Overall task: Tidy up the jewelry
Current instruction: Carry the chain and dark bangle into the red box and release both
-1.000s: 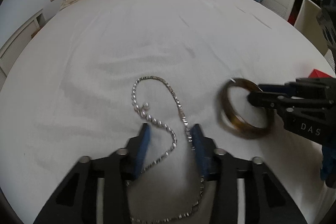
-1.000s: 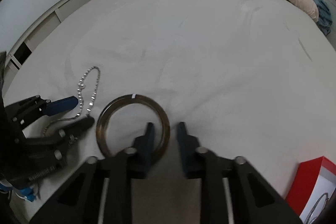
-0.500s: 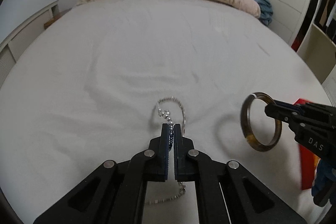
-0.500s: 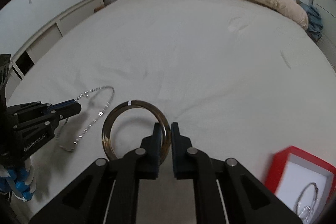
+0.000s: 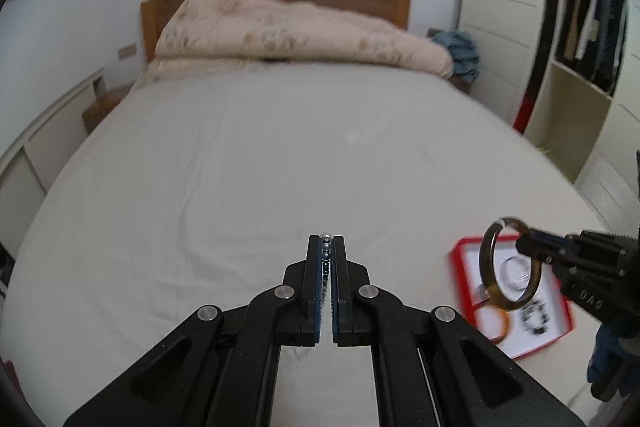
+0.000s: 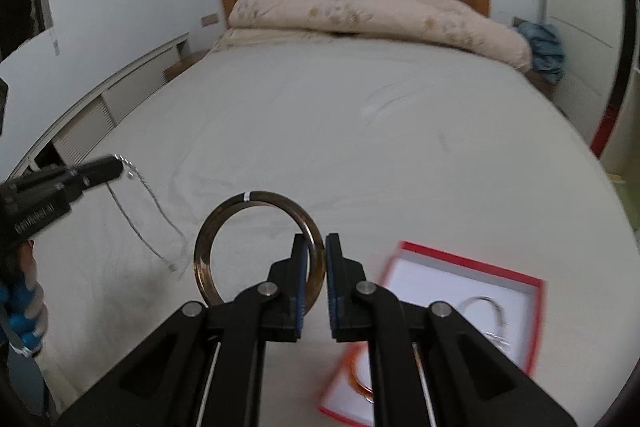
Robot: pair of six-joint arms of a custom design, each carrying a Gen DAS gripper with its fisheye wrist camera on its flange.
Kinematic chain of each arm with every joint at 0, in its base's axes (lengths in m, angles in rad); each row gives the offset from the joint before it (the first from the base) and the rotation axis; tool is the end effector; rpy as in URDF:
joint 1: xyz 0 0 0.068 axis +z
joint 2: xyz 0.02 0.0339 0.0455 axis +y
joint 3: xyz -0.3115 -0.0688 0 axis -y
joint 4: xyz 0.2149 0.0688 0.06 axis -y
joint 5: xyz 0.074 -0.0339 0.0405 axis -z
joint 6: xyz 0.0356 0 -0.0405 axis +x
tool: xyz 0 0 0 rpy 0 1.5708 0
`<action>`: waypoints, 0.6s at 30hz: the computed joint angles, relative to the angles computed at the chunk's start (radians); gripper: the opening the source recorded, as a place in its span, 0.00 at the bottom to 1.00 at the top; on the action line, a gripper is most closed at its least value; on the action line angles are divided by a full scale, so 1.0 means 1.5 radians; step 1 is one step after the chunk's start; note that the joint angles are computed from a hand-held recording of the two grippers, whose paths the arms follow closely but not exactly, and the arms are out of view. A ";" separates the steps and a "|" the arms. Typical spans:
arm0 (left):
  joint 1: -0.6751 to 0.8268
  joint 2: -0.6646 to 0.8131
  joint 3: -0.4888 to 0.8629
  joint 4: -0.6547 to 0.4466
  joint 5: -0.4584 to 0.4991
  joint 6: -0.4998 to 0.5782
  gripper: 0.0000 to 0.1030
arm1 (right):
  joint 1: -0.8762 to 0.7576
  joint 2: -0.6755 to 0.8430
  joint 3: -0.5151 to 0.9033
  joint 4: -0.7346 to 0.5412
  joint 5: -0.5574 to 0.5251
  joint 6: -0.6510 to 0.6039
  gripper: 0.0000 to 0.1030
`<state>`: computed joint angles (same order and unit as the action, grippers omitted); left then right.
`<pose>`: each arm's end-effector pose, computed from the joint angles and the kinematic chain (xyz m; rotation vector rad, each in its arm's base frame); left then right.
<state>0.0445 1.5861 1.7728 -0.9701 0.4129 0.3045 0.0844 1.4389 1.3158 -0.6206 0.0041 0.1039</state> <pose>0.3007 -0.0009 0.4486 0.4931 2.2388 -0.3063 0.2794 0.0235 0.3813 0.0247 2.3161 0.0908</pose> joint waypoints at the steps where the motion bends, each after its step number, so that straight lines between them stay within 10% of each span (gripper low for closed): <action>1: -0.015 -0.002 0.030 -0.018 0.001 -0.010 0.03 | -0.022 -0.025 0.001 -0.020 -0.004 -0.009 0.08; 18: -0.414 0.075 0.161 -0.019 -0.164 -0.189 0.03 | -0.415 -0.067 0.003 -0.085 -0.181 -0.219 0.08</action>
<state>-0.5762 1.6984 2.0139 -0.9990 0.1675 0.0206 -0.5381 1.3382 1.3201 -0.7484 -0.2676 -0.2249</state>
